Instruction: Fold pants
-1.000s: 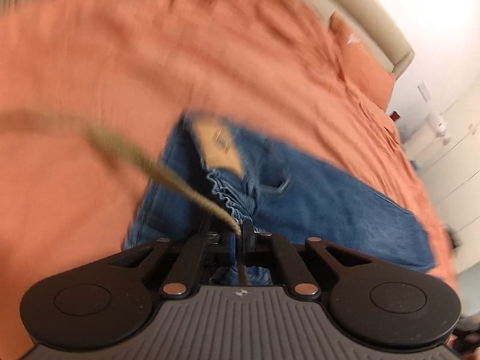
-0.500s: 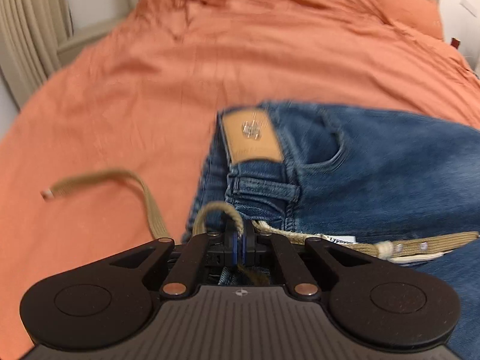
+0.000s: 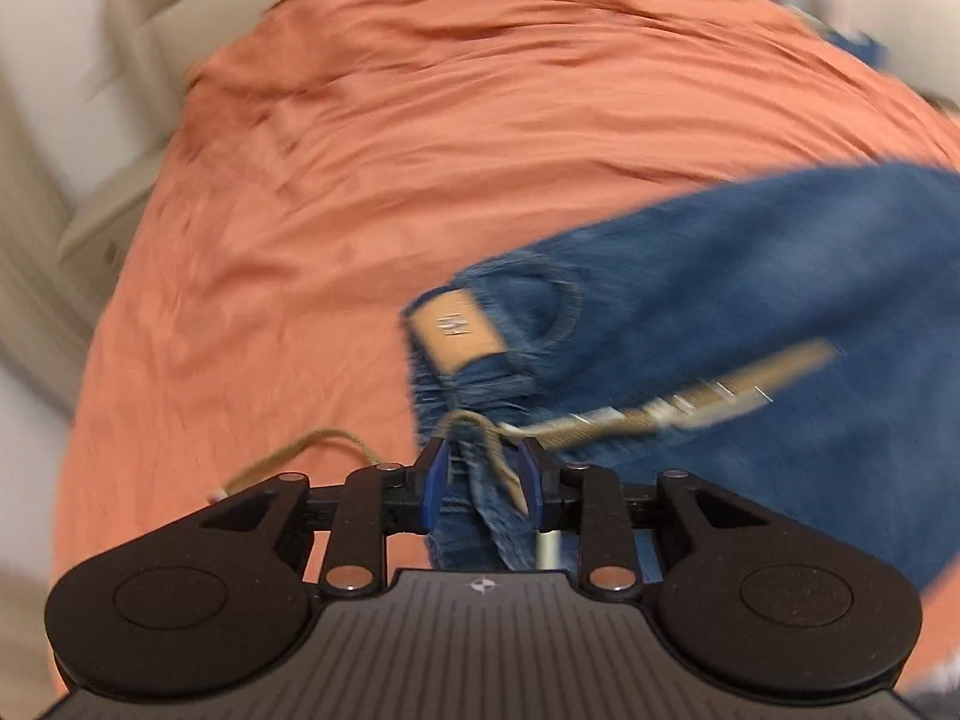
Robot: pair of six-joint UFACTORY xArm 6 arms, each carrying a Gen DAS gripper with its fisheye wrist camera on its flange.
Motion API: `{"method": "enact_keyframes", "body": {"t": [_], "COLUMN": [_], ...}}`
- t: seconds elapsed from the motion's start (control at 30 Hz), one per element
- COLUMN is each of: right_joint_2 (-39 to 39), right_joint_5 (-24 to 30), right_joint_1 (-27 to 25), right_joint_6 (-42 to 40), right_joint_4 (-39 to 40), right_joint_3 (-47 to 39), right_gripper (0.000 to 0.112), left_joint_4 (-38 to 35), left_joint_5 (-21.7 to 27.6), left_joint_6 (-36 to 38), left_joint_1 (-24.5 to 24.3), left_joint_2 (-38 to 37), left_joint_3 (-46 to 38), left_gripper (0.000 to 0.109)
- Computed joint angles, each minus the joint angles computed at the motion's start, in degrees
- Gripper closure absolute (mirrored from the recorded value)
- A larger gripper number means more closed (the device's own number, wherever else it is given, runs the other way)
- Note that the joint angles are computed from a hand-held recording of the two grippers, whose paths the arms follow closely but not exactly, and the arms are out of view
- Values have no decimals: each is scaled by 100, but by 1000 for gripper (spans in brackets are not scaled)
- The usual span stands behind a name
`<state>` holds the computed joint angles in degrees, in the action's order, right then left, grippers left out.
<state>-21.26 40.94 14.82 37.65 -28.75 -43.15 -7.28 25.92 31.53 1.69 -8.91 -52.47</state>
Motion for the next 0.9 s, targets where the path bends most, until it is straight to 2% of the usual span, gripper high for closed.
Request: {"method": "enact_keyframes", "body": {"t": [0.07,0.13,0.2,0.33,0.53,0.67,0.8,0.87,0.9], "right_joint_2": [-128,-267,-385,-611,-1037,-1343,-1631,-1758,-1834], "right_joint_5": [-207,-426,-431,52,1062,1590,1784,1744,1673], "right_joint_1": [-246,-488,-638,-823,-1085,-1211,-1353,-1445,-1503], "right_joint_6": [-396,-761,-1151,-1928,-2992,-3324,-3562,-3643,-3743], "right_joint_4": [199,445,567,632,603,386,190,192,241], "right_joint_3": [119,256,313,260,172,314,636,827,937], "right_gripper": [68,68,68,67,68,70,72,72,72], "left_joint_4": [169,324,468,707,1466,1725,2340,2577,2784], "left_joint_5": [213,223,351,741,1228,1097,555,414,400], "left_joint_6": [436,864,1162,1702,1946,2063,1802,1703,1558], "left_joint_1": [-188,-442,-690,-1129,-1670,-1792,-1906,-1964,-1989], "left_joint_2": [-386,-716,-974,-1235,-1060,-861,-631,-586,-640], "left_joint_3": [256,628,939,1407,1674,1761,1943,2024,2059], "left_gripper": [73,73,73,72,72,72,73,79,92]}}
